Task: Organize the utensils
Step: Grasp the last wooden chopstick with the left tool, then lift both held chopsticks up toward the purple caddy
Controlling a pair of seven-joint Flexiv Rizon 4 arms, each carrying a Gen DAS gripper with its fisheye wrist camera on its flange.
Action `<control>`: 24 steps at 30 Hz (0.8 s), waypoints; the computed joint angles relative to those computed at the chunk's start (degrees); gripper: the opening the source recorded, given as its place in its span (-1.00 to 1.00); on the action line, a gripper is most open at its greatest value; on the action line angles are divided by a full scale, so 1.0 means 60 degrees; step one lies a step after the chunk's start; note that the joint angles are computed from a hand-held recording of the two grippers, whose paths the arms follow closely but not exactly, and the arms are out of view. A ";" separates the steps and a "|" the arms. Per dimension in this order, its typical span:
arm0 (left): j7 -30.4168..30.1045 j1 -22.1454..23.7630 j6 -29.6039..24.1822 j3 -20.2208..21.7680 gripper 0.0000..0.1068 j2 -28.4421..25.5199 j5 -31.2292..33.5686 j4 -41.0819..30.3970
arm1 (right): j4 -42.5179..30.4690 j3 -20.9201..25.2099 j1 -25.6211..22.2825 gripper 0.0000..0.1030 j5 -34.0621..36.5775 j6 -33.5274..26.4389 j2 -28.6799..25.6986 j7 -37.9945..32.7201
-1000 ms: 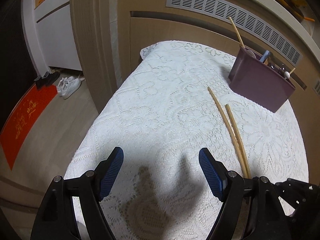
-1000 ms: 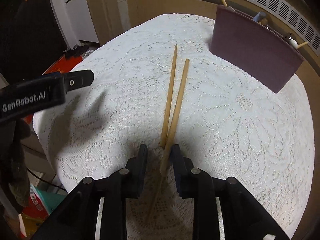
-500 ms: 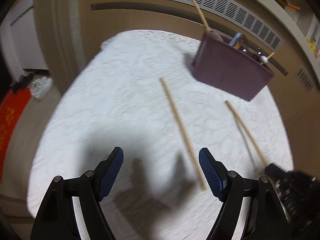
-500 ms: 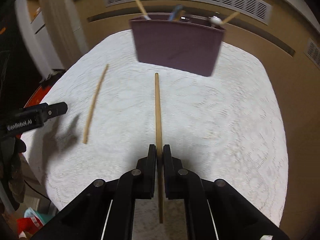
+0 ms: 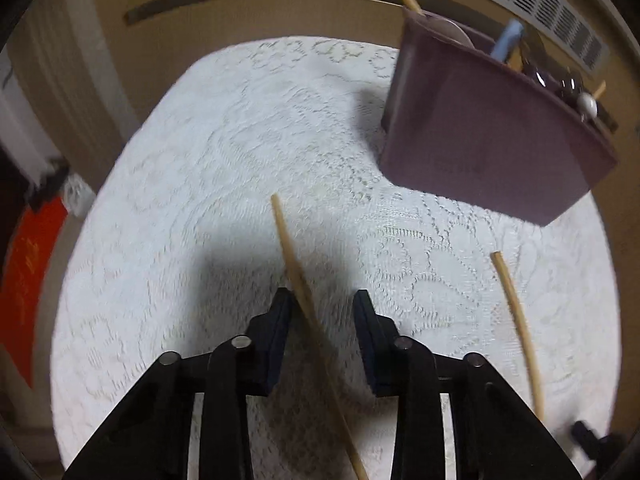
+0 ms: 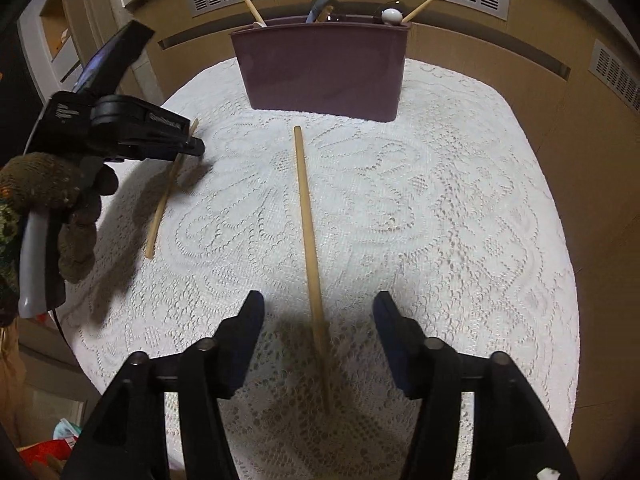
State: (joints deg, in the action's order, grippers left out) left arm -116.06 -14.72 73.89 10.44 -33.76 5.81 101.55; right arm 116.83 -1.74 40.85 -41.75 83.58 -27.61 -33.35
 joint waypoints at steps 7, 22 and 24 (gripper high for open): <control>-0.0150 -0.0697 0.1128 0.0561 -0.89 0.0373 0.0960 0.0672 | -0.0186 -0.1211 0.0762 0.44 -0.1964 -0.0384 0.0148 0.1344; 0.0980 0.2027 0.5076 -0.2323 -0.89 0.3052 -0.0586 0.4877 | -0.4781 0.1835 -0.0905 0.11 0.1366 -0.3156 -0.2745 -0.2558; 0.1128 0.2178 0.5212 -0.2503 -0.89 0.3225 -0.0775 0.5071 | -0.5087 0.1627 -0.0652 0.11 0.1620 -0.3471 -0.2924 -0.2635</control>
State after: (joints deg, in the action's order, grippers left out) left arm -109.29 -1.66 105.16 -4.58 -14.41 1.16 131.98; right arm 86.31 8.02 36.93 -32.03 62.76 -45.15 -49.16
